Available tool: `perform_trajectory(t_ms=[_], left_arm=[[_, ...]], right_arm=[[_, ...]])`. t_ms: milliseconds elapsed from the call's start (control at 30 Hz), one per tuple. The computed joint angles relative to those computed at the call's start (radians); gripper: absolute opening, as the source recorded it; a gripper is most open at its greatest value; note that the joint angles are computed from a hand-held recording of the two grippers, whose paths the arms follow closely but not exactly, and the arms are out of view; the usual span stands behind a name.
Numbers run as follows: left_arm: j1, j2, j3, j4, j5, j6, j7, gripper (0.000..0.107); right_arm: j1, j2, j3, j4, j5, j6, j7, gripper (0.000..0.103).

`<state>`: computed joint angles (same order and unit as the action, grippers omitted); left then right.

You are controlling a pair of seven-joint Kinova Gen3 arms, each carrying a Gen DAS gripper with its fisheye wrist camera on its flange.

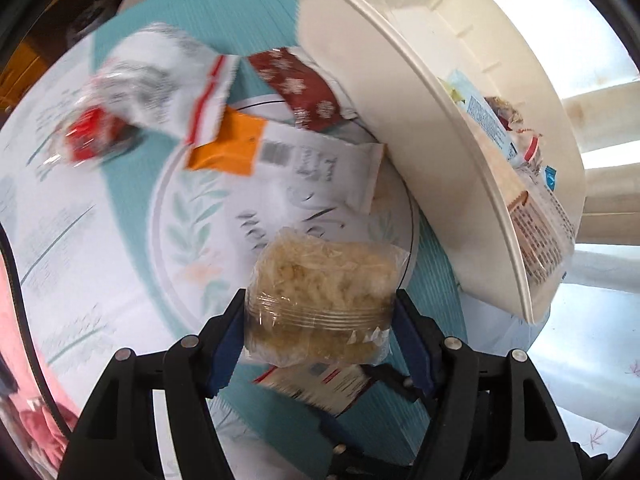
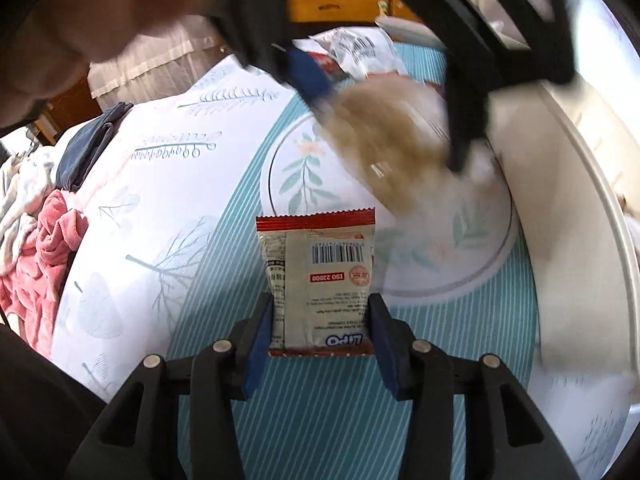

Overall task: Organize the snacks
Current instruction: 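Carry the LIPO packet and puffed snack bag over the white tray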

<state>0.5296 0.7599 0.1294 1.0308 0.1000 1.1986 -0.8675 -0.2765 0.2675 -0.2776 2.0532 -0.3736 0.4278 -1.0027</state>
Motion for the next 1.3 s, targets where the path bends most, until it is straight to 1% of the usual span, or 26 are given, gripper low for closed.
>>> perform_trajectory(t_ms=[133,200,267,300,367,467,600,633,800,933,1100,1200,1300], left_arm=[[0.015,-0.101,-0.008,0.127,-0.001,-0.05,0.053,0.068],[0.027,-0.152,-0.007,0.187,-0.006,-0.073,0.084,0.068],[0.035,-0.185,-0.002,0.218,-0.014,-0.089,0.114,0.068],[0.053,-0.207,-0.002,0.243,-0.018,-0.096,0.142,0.068],[0.062,-0.263,0.003,0.304,-0.023,-0.113,0.178,0.068],[0.082,-0.323,0.017,0.364,-0.032,-0.138,0.237,0.068],[0.1,-0.386,0.039,0.416,-0.048,-0.159,0.292,0.068],[0.111,-0.394,0.042,0.419,-0.058,-0.163,0.308,0.068],[0.157,-0.427,0.057,0.409,-0.111,-0.18,0.38,0.068],[0.201,-0.442,0.062,0.383,-0.167,-0.184,0.44,0.068],[0.249,-0.422,0.057,0.324,-0.23,-0.173,0.525,0.068],[0.275,-0.397,0.048,0.275,-0.263,-0.17,0.57,0.068],[0.313,-0.351,0.034,0.185,-0.312,-0.129,0.597,0.068]], right_arm=[[0.034,-0.025,0.019,-0.009,-0.045,0.121,-0.05,0.046],[0.032,-0.041,0.045,-0.003,-0.065,0.154,-0.069,0.046],[0.05,-0.072,0.053,0.014,-0.098,0.176,-0.057,0.046],[0.054,-0.088,0.058,0.024,-0.109,0.181,-0.048,0.046],[0.063,-0.135,0.073,0.043,-0.138,0.198,-0.031,0.046],[0.083,-0.197,0.105,0.066,-0.21,0.235,0.03,0.046],[0.066,-0.269,0.141,0.08,-0.243,0.251,0.041,0.046],[0.068,-0.288,0.161,0.081,-0.264,0.266,0.055,0.046],[0.085,-0.343,0.231,0.048,-0.3,0.348,0.068,0.046],[0.121,-0.352,0.288,0.01,-0.336,0.416,0.094,0.046],[0.19,-0.324,0.337,-0.049,-0.376,0.499,0.154,0.046],[0.24,-0.298,0.354,-0.083,-0.402,0.538,0.204,0.046],[0.294,-0.263,0.366,-0.13,-0.425,0.587,0.256,0.046]])
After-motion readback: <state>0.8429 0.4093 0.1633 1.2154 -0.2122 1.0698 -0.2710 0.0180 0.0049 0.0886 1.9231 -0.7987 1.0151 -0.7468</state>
